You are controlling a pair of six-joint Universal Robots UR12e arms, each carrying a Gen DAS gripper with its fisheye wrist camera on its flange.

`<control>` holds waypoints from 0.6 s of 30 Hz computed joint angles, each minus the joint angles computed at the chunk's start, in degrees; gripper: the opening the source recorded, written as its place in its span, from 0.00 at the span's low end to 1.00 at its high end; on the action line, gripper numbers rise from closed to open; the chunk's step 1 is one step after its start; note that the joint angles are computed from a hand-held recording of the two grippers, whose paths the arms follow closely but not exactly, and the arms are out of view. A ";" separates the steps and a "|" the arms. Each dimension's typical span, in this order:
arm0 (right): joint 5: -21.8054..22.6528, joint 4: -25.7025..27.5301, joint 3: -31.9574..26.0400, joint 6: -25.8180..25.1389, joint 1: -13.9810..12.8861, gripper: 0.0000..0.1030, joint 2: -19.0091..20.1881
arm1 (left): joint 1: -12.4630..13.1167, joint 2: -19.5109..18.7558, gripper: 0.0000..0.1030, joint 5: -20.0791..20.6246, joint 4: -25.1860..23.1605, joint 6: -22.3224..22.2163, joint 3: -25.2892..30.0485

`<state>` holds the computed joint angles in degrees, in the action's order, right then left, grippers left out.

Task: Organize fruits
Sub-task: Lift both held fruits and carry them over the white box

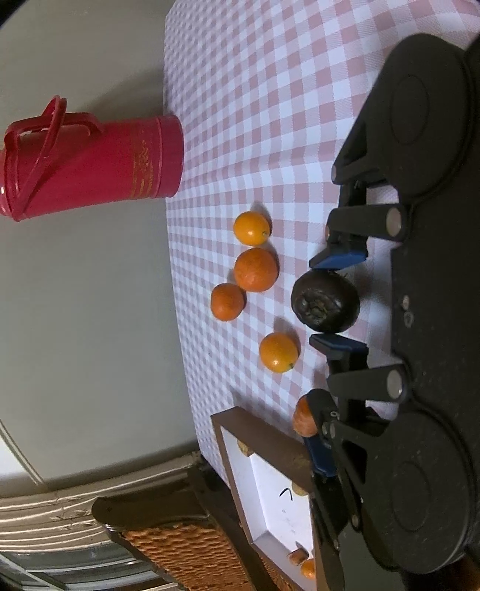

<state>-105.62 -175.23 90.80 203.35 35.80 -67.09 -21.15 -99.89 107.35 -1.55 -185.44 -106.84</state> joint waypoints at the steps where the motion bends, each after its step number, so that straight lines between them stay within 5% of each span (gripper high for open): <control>1: 0.32 -0.39 0.00 -0.12 0.02 0.27 -0.04 | 0.01 0.18 0.23 0.23 0.16 0.21 -0.10; 18: 6.34 -6.59 -3.92 -4.26 1.62 0.27 2.14 | 3.41 4.39 0.23 2.73 4.04 -1.85 -3.86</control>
<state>-99.28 -181.82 86.88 199.09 37.42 -64.95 -17.74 -95.51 110.08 2.50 -187.29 -110.70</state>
